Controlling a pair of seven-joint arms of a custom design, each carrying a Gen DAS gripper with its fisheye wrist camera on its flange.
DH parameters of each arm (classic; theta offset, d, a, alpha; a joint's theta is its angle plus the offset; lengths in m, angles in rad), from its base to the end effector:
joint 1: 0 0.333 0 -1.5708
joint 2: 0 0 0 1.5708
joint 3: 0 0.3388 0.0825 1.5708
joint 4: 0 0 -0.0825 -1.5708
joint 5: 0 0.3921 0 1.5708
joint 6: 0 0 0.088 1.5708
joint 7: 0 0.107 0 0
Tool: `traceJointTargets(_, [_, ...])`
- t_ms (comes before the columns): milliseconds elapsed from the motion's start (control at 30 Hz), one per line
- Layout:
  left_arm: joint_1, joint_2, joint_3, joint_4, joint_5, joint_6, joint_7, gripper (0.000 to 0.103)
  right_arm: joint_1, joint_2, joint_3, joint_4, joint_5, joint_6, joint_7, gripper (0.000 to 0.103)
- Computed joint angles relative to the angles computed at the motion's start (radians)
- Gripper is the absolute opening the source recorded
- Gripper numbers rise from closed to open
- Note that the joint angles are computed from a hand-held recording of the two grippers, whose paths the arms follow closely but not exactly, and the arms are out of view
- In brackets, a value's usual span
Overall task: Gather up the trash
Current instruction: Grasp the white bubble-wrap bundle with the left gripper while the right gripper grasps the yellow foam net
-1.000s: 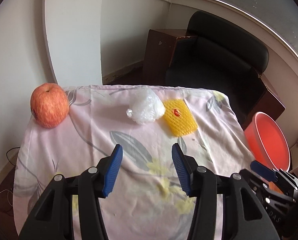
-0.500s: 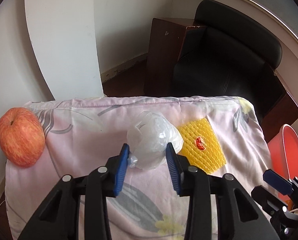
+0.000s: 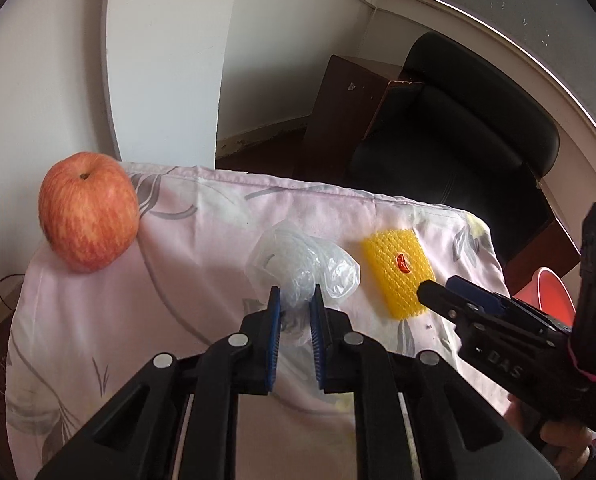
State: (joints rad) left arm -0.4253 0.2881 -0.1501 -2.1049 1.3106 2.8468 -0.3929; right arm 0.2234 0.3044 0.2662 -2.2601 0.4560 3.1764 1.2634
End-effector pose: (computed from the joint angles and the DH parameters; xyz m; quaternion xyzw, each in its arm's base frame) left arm 0.4773 -0.3670 0.3229 -0.7294 0.5905 -0.3024 0.1671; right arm 0.5409 0.2367 0.3086 -0.7662 0.5654 -0.1113 0.2845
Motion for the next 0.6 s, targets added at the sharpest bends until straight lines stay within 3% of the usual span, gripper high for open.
traceJointTargets(133, [0.000, -0.028, -0.005, -0.044, 0.009, 0.013, -0.036, 0.013, 0.121, 0.030, -0.133, 0.020, -0.077, -0.017, 0.081, 0.043])
traceJointTargets(167, [0.001, -0.034, -0.006, -0.053, 0.015, 0.015, -0.046, 0.013, 0.122, 0.030, -0.129, 0.012, -0.063, 0.003, 0.070, 0.042])
traceJointTargets(200, [0.002, -0.038, -0.009, -0.060, 0.017, 0.017, -0.053, 0.013, 0.116, 0.030, -0.122, 0.007, -0.067, 0.013, 0.073, 0.031])
traceJointTargets(233, [0.004, -0.043, -0.012, -0.066, 0.016, 0.018, -0.057, 0.013, 0.104, 0.027, -0.108, 0.003, -0.071, 0.014, 0.071, 0.027])
traceJointTargets(367, [0.009, -0.064, -0.022, -0.089, 0.019, 0.020, -0.072, 0.013, 0.172, 0.004, -0.174, -0.018, -0.103, 0.021, 0.116, 0.010])
traceJointTargets(467, [0.010, -0.086, -0.033, -0.106, 0.022, 0.009, -0.080, 0.013, 0.092, -0.027, -0.080, -0.055, -0.083, 0.038, 0.105, 0.010])
traceJointTargets(600, [0.015, -0.115, -0.051, -0.132, 0.011, 0.002, -0.083, 0.013, -0.057, -0.095, 0.097, -0.130, -0.034, 0.059, 0.068, 0.010])
